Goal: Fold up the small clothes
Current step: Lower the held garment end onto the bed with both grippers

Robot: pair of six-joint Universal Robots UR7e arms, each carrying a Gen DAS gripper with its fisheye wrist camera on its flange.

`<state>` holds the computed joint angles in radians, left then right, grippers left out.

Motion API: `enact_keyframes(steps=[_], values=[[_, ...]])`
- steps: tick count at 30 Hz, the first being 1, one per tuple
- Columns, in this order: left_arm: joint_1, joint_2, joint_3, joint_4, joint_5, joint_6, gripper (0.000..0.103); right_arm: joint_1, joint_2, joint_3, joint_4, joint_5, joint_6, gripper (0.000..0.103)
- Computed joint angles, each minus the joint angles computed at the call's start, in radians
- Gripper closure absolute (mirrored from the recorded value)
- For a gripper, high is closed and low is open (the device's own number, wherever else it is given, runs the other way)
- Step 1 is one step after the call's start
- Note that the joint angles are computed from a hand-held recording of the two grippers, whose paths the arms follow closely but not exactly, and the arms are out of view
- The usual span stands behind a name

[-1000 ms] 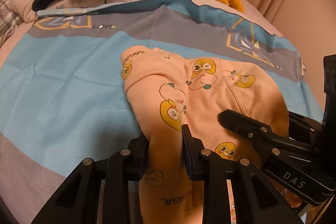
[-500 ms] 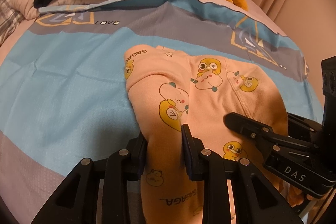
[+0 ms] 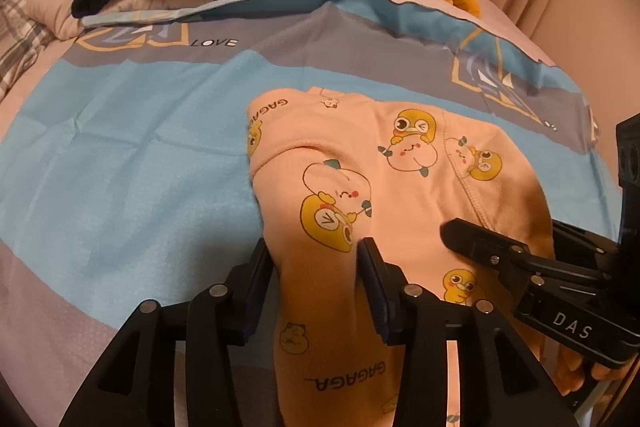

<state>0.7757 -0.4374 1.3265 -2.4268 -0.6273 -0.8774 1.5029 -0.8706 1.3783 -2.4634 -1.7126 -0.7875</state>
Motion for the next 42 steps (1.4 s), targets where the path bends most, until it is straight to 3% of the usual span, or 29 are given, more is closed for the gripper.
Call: enact_keyframes(steps=[4,10,42], values=[[-0.002,0.001,-0.006,0.038,0.019,-0.020,0.052,-0.001,-0.001,0.000,-0.001,-0.003,0.007,0.064],[-0.001,-0.001,-0.003,0.037,0.018,-0.025,0.051,-0.002,-0.001,-0.005,-0.003,-0.010,0.011,0.058],[-0.026,-0.027,0.042,0.096,0.046,-0.085,0.045,-0.018,-0.026,0.012,-0.024,-0.019,0.027,0.054]])
